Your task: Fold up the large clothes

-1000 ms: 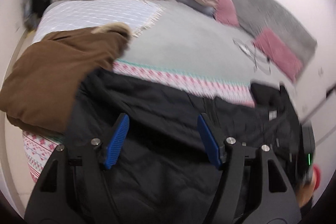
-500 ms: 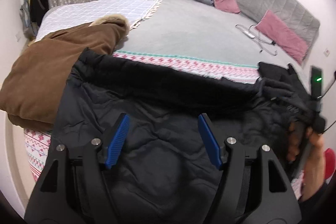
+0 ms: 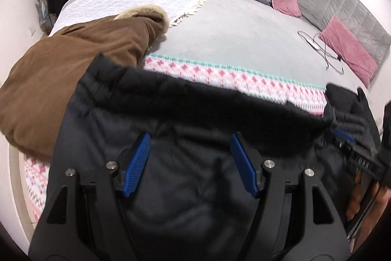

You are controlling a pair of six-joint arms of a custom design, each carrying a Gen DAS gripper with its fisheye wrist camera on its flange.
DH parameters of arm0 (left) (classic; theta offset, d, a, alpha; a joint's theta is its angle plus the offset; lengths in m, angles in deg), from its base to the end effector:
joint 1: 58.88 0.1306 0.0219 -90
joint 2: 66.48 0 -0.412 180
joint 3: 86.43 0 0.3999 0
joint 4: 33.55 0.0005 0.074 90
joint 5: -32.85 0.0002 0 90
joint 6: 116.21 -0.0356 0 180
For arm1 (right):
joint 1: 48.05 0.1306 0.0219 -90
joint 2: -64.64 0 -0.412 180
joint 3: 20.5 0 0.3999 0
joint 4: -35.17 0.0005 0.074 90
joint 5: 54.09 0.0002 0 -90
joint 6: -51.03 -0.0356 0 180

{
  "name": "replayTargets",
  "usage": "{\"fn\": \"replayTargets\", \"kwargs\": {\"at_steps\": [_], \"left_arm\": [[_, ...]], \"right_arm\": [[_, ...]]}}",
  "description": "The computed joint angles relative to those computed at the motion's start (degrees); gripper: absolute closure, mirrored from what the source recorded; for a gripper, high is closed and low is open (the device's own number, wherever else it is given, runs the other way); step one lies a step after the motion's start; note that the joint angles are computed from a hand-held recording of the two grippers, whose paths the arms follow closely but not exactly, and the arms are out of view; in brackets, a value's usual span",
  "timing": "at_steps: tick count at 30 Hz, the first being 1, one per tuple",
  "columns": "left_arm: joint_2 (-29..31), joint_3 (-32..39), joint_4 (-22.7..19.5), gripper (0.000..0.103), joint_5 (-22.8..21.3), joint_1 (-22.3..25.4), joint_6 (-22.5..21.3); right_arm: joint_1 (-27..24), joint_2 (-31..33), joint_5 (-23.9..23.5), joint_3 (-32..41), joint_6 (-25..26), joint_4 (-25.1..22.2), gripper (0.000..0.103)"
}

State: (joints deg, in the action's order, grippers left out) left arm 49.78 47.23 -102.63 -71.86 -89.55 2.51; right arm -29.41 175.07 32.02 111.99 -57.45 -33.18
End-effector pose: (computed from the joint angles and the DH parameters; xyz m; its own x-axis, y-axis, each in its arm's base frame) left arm 0.5659 -0.3257 0.5345 -0.7638 -0.0874 -0.6395 -0.0104 0.9923 -0.1232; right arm 0.5792 0.1974 0.5876 -0.7648 0.0758 -0.6398 -0.1275 0.9556 0.2655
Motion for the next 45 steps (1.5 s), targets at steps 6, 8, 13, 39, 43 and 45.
{"fn": "replayTargets", "kwargs": {"at_steps": [6, 8, 13, 39, 43, 45], "left_arm": [[1.91, 1.24, -1.25, 0.034, 1.45, 2.3, 2.16], [1.65, 0.41, -0.91, 0.034, 0.99, 2.21, 1.27], [2.44, 1.91, -3.32, 0.034, -4.61, 0.47, -1.81], [-12.9, -18.25, 5.09, 0.034, -14.54, -3.35, -4.23], [-15.77, -23.53, 3.94, 0.034, -11.56, -0.57, -1.56], [-16.78, -25.74, 4.02, 0.034, -11.32, 0.36, -1.69]], "right_arm": [[-1.24, 1.73, -2.29, 0.5, -4.06, -1.04, 0.042], [-1.22, 2.14, -1.26, 0.37, -3.8, -2.18, 0.042], [-0.57, 1.91, 0.25, 0.25, -4.26, -2.53, 0.042], [3.77, -12.41, 5.85, -13.41, 0.89, -6.16, 0.035], [2.86, -15.0, 8.04, -16.87, 2.82, -6.63, 0.035], [1.55, -16.39, 7.2, -18.53, 3.08, -6.56, 0.035]]}}
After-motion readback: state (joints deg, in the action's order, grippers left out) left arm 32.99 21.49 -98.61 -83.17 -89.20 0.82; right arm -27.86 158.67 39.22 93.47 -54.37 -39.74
